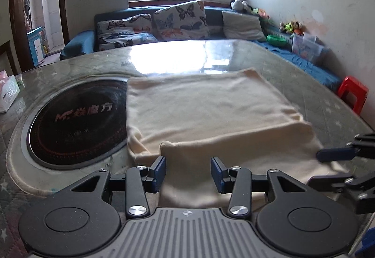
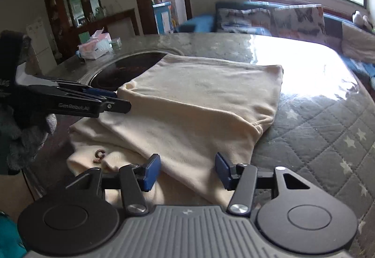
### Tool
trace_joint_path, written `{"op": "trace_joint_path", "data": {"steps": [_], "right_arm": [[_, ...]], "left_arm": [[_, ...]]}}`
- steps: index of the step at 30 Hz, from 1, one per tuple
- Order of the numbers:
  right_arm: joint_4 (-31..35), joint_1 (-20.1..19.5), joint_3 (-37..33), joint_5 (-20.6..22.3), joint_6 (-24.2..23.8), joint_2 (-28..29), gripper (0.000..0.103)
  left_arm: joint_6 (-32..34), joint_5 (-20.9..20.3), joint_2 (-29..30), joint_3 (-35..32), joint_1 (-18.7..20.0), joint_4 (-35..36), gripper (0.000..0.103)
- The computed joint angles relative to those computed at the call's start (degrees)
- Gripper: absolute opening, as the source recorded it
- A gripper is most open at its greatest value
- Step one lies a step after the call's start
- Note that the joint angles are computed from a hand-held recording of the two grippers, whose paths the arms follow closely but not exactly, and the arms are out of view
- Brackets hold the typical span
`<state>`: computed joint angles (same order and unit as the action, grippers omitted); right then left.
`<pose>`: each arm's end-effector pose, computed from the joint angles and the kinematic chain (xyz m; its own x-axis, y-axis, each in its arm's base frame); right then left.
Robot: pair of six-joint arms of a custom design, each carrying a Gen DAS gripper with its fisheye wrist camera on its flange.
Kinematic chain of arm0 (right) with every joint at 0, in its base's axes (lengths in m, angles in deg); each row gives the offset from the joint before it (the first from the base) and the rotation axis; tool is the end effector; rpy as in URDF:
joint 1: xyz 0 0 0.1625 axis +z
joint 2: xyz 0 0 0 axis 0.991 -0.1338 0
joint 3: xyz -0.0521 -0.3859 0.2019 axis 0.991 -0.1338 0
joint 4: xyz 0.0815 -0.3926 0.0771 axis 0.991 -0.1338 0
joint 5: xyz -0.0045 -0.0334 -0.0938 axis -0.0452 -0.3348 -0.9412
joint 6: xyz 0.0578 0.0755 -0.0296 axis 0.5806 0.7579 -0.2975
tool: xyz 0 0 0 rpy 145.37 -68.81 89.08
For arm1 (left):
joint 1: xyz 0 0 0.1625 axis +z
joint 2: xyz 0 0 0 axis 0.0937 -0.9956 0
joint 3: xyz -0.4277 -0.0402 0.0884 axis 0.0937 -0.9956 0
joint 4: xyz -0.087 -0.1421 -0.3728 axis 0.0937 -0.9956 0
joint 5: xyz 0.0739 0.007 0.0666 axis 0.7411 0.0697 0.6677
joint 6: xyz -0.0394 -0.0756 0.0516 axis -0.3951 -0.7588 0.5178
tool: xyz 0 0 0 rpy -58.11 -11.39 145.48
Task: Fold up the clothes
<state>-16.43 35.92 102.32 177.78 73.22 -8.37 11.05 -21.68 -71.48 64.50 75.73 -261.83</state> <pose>0.2540 -0.2838 -0.0925 -0.7163 -0.4552 0.5289 -0.6790 0.6292 -0.3781 0.1208 -0.3545 0.2508 -0.6999 0.2754 -0.6590 0.6470 0.6354 -0.4216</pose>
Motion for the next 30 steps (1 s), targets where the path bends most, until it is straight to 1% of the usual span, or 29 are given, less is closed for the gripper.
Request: {"op": "trace_joint_path", "data": {"steps": [4, 8, 12, 15, 17, 21, 24, 26, 28, 29, 30], "right_arm": [[1.0, 1.0, -0.4, 0.2, -0.3, -1.1, 0.053], [-0.9, 0.6, -1.3, -0.6, -1.7, -1.6, 0.054], [-0.9, -1.2, -4.0, -1.5, -1.7, -0.4, 0.054], [0.8, -2.6, -6.1, -1.5, -1.0, 1.3, 0.053], [1.4, -2.9, -6.8, -0.8, -1.5, 2.2, 0.054], [1.1, -1.9, -5.9, -0.2, -2.4, 1.6, 0.053], [0.8, -1.0, -4.9, 0.0, -3.3, 1.2, 0.053], [1.1, -0.6, -4.6, 0.3, -3.6, 1.4, 0.053], [1.2, -0.5, -4.8, 1.6, -4.3, 2.5, 0.054], [0.9, -0.2, -4.8, 2.3, -4.9, 2.8, 0.054], [0.5, 0.4, -4.7, 2.9, -5.6, 2.9, 0.054]], "left_arm": [[-0.1, -0.2, -1.2, -0.1, -0.1, 0.7, 0.046], [-0.7, -0.5, -1.5, -0.6, -0.6, 0.6, 0.046], [-0.5, -0.8, 0.6, -1.5, -0.3, -1.4, 0.044], [-0.5, 0.1, 3.1, -2.9, 0.8, -2.4, 0.044], [0.1, 0.7, 4.8, -3.6, 1.6, -4.2, 0.045], [-0.6, 0.0, 2.4, -3.3, 1.8, -3.2, 0.045], [1.5, -0.9, 0.9, -2.0, 2.3, -4.7, 0.045], [3.0, -0.4, 1.3, -1.6, 3.1, -5.5, 0.045], [4.5, 0.1, 1.8, -1.3, 4.0, -6.3, 0.047], [5.0, -0.6, 1.4, -0.9, 4.4, -6.6, 0.047], [5.3, -0.5, 0.8, -0.4, 4.1, -6.9, 0.047]]}}
